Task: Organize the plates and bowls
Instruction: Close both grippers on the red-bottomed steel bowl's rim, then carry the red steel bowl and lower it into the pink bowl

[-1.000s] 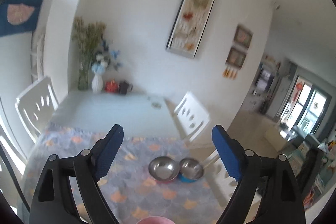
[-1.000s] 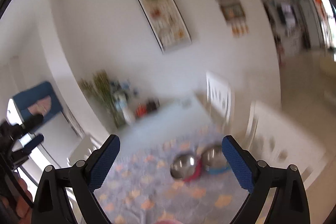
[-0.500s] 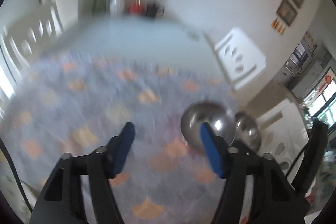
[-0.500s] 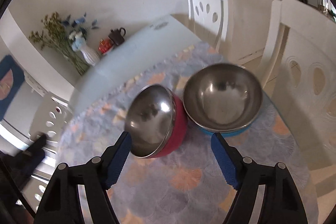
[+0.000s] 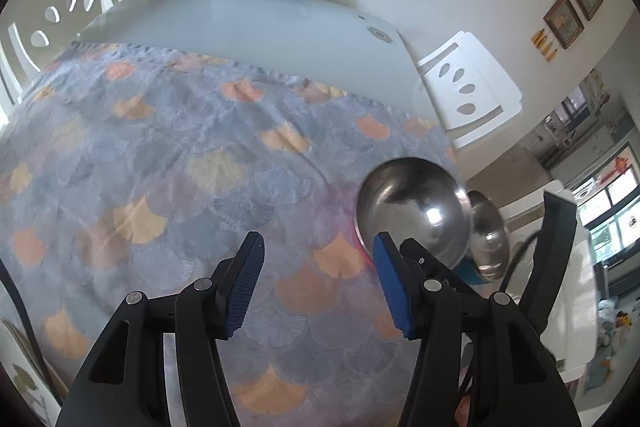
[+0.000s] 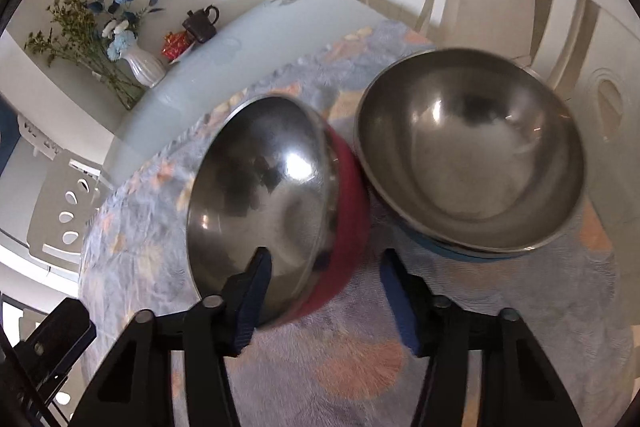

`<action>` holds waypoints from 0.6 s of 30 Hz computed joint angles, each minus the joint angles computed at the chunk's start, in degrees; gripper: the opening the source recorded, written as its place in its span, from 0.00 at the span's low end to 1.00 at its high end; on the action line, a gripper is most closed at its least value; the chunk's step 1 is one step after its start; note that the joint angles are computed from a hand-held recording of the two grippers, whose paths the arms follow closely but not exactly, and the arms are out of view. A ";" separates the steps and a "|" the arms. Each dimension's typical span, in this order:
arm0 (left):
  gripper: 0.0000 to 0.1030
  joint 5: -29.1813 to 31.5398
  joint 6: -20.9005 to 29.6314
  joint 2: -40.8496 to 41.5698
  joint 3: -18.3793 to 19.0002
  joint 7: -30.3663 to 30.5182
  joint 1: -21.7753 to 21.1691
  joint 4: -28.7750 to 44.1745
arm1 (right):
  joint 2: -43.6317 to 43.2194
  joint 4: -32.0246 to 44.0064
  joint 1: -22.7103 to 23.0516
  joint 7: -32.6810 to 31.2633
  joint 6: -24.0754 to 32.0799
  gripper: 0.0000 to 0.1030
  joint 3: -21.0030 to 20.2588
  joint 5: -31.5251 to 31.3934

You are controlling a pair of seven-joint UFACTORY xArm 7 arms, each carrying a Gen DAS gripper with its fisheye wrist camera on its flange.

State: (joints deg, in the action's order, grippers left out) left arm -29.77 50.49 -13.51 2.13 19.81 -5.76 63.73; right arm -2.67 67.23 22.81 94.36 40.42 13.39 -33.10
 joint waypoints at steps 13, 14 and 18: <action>0.45 -2.03 7.07 4.68 0.24 4.46 0.78 1.39 | -2.95 -7.07 -0.66 -13.73 -13.96 0.14 -1.47 17.79; 0.44 -1.22 7.37 5.91 -0.17 4.16 1.01 2.00 | -2.87 -7.25 -0.56 -15.71 -14.66 0.14 -1.42 20.12; 0.22 -1.23 9.89 8.84 -0.75 3.36 2.27 3.71 | -3.03 -7.85 0.32 -24.29 -16.48 0.15 -1.56 29.84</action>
State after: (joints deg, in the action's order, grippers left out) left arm -30.99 60.38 -4.67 1.37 23.17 -3.48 67.44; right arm -5.70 59.38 23.13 70.08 23.95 11.83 -3.26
